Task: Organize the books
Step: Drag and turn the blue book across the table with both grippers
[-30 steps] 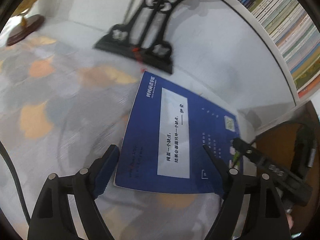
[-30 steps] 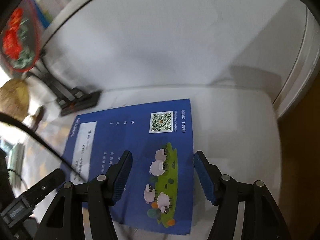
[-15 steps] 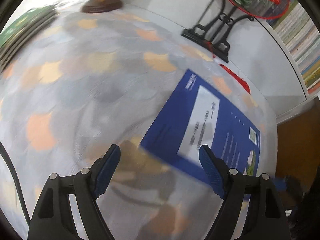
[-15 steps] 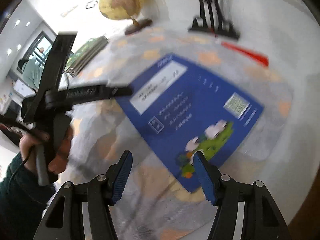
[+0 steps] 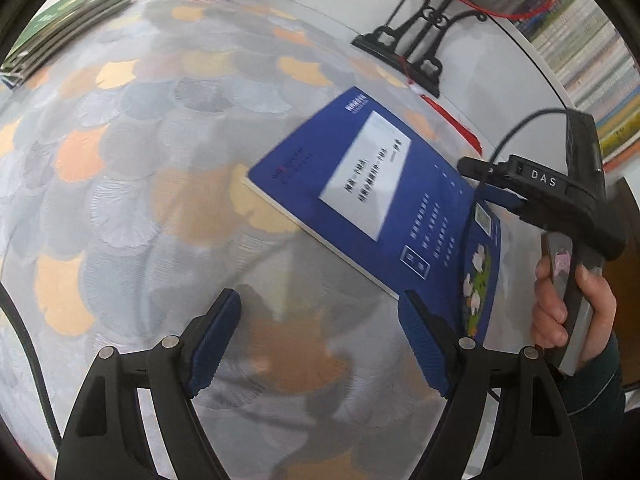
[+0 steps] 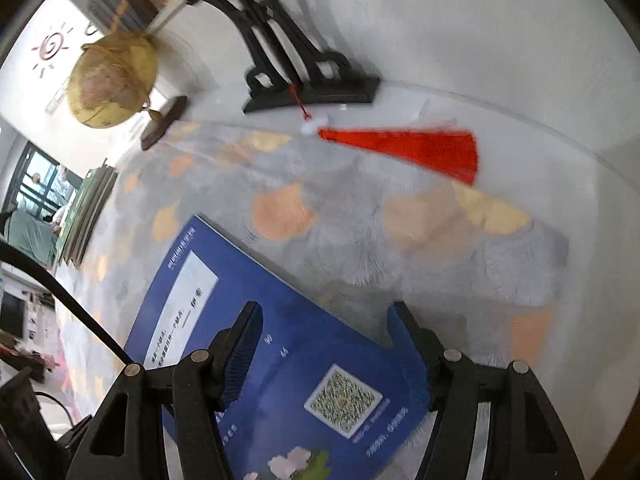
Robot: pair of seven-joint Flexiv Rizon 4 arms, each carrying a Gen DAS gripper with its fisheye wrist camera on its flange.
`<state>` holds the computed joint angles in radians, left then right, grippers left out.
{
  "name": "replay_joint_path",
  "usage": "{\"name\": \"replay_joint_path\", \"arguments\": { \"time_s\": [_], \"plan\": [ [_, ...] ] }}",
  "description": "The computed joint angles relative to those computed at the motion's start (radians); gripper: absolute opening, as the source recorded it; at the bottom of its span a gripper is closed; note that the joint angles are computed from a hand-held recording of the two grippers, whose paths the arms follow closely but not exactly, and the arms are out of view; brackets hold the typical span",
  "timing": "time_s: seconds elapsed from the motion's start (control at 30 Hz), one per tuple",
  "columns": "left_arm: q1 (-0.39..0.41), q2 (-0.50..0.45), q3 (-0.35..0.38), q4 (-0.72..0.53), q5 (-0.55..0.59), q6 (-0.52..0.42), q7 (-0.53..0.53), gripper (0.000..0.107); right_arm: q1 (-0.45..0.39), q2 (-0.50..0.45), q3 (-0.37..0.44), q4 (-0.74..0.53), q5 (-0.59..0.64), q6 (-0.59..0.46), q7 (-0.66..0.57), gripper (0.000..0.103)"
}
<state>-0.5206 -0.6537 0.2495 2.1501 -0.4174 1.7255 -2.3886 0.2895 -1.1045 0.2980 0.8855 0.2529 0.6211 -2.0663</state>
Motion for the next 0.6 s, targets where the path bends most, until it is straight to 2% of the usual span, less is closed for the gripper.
{"name": "replay_joint_path", "arguments": {
  "time_s": [0.03,0.13,0.23,0.33,0.37,0.43,0.47,0.6],
  "plan": [
    [0.007,0.001,-0.010,0.004,0.001,0.011,-0.004,0.080,-0.001,0.001,0.006,-0.002,-0.004,-0.027,-0.013,0.066],
    [0.033,0.000,-0.045,0.006,-0.002,0.042,-0.007,0.080,0.014,0.035,-0.006,0.068,-0.024,0.005,-0.050,0.066],
    [0.039,0.003,-0.058,0.012,-0.010,0.049,0.002,0.079,-0.013,0.085,0.018,0.146,-0.015,-0.030,-0.097,0.066],
    [0.042,0.015,-0.074,0.038,-0.021,0.066,-0.001,0.079,-0.061,0.142,0.051,0.230,0.007,-0.144,-0.178,0.066],
    [0.039,0.019,-0.076,0.047,-0.027,0.070,-0.003,0.079,-0.072,0.168,0.057,0.275,0.015,-0.148,-0.221,0.066],
    [0.038,0.029,-0.090,0.067,-0.036,0.082,-0.009,0.079,-0.074,0.210,0.049,0.353,0.028,-0.085,-0.273,0.066],
    [0.034,0.030,-0.093,0.071,-0.042,0.086,-0.012,0.079,-0.072,0.216,0.044,0.367,0.033,-0.065,-0.278,0.066],
    [-0.020,0.019,-0.077,0.067,-0.079,0.091,-0.020,0.080,-0.081,0.181,0.049,0.305,0.068,-0.122,-0.254,0.068]
  ]
}}
